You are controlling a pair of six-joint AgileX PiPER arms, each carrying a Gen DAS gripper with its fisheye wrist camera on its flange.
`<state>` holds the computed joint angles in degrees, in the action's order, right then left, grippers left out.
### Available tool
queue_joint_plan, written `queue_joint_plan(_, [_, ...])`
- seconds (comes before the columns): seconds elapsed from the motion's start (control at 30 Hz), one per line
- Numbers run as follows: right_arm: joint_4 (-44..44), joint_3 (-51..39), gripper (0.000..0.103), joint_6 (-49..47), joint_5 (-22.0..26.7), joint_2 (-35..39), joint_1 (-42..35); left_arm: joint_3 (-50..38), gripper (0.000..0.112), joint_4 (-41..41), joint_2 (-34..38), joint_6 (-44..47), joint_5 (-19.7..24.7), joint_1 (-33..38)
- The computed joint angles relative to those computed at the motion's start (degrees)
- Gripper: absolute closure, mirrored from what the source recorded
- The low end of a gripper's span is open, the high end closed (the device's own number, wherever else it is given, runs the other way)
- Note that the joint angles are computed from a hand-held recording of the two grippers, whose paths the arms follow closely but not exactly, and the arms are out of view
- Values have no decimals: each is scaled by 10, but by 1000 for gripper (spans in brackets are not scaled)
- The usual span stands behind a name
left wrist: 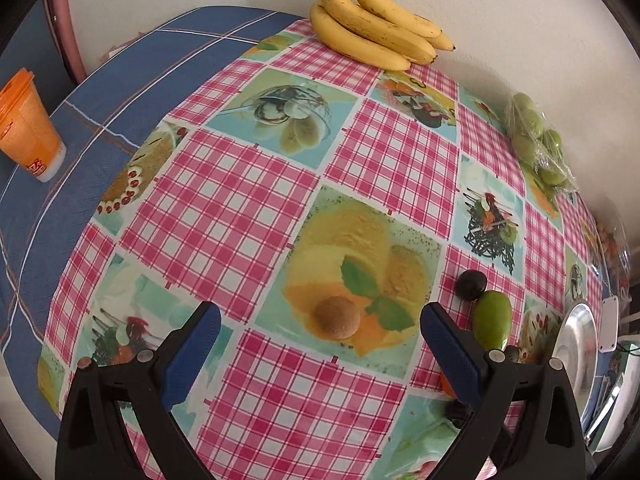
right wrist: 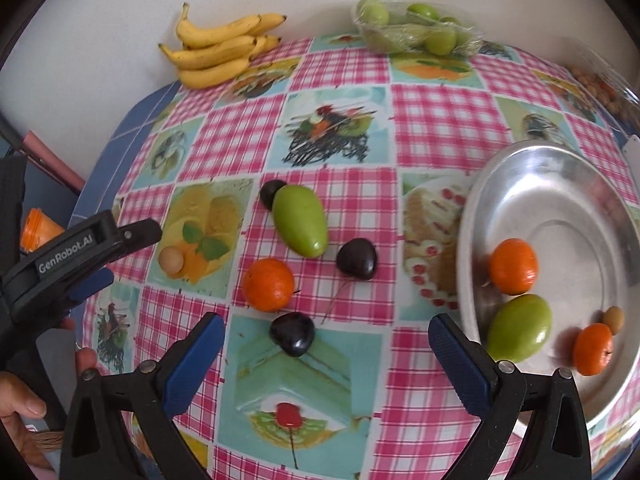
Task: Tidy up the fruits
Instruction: 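Withdraw both open tools from the bowl toward the loose fruit, then close the right tool on a dark plum while the left tool grasps the brown kiwi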
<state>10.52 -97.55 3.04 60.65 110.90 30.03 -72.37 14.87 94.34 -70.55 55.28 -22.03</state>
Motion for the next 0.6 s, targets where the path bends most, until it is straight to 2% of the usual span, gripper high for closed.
queue_joint_plan(0.2, [-18, -3, 1, 6, 5, 21, 16, -12, 12, -24, 24, 46, -12, 4])
queue_joint_plan(0.27, [-17, 0, 6, 6, 3, 23, 17, -20, 12, -29, 30, 66, -9, 5])
queue_joint_plan(0.33, [-15, 2, 17, 5, 2, 25, 18, -30, 12, -26, 38, 77, 4, 3])
queue_joint_plan(0.4, [-11, 4, 23, -1, 1, 26, 18, -36, 12, -21, 44, 84, 12, 2])
queue_joint_plan(0.53, [-4, 8, 45, -5, -2, 29, 21, -30, 13, -24, 41, 85, 7, 8])
queue_joint_plan(0.6, [2, 7, 52, -10, -1, 30, 19, -30, 15, -20, 39, 81, 9, 8])
